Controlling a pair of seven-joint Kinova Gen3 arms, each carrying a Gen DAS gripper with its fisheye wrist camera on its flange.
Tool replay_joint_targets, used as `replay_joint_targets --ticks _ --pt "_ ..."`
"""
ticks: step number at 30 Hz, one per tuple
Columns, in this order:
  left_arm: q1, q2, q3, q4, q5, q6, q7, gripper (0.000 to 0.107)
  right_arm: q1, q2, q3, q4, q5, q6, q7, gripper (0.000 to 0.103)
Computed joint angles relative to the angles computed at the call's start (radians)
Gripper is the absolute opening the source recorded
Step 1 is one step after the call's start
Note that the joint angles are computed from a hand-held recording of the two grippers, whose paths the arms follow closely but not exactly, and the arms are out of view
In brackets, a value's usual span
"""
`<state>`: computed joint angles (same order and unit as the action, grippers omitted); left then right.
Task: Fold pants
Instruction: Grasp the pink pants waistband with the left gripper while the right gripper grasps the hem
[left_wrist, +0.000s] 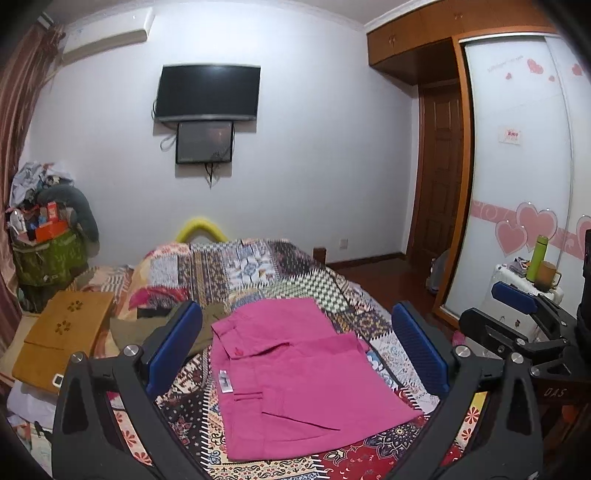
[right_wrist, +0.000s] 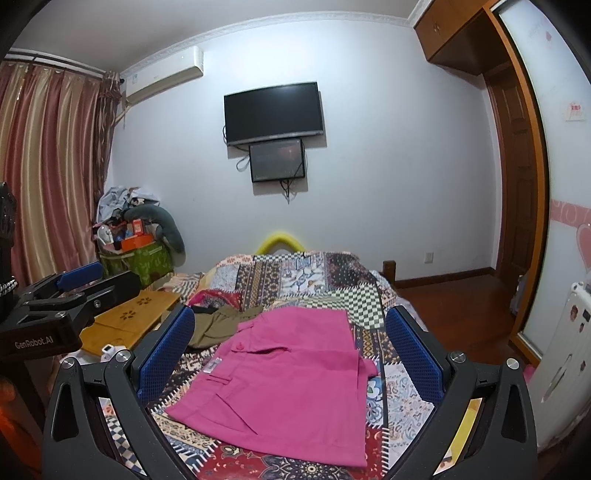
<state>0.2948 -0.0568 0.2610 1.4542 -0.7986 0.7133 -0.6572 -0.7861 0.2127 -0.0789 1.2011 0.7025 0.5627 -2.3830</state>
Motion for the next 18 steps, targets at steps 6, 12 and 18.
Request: replay_joint_targets --ticks 6,12,18 --pt "-0.019 0.082 -0.071 -0.065 0.174 0.018 -0.133 0.103 0.056 0.070 -0.021 -0.076 -0.159 0.059 0.152 0.103" --pt "-0.034 0.201 -0.153 -0.169 0.328 0.107 -0.270 0.103 0.099 0.157 -0.006 -0.159 -0.313 0.155 0.283 0.103" --pt "-0.083 0.327 -0.210 -0.274 0.475 0.201 -0.405 0.092 0.184 0.232 -0.016 -0.243 -0.486 0.241 0.405 0.103"
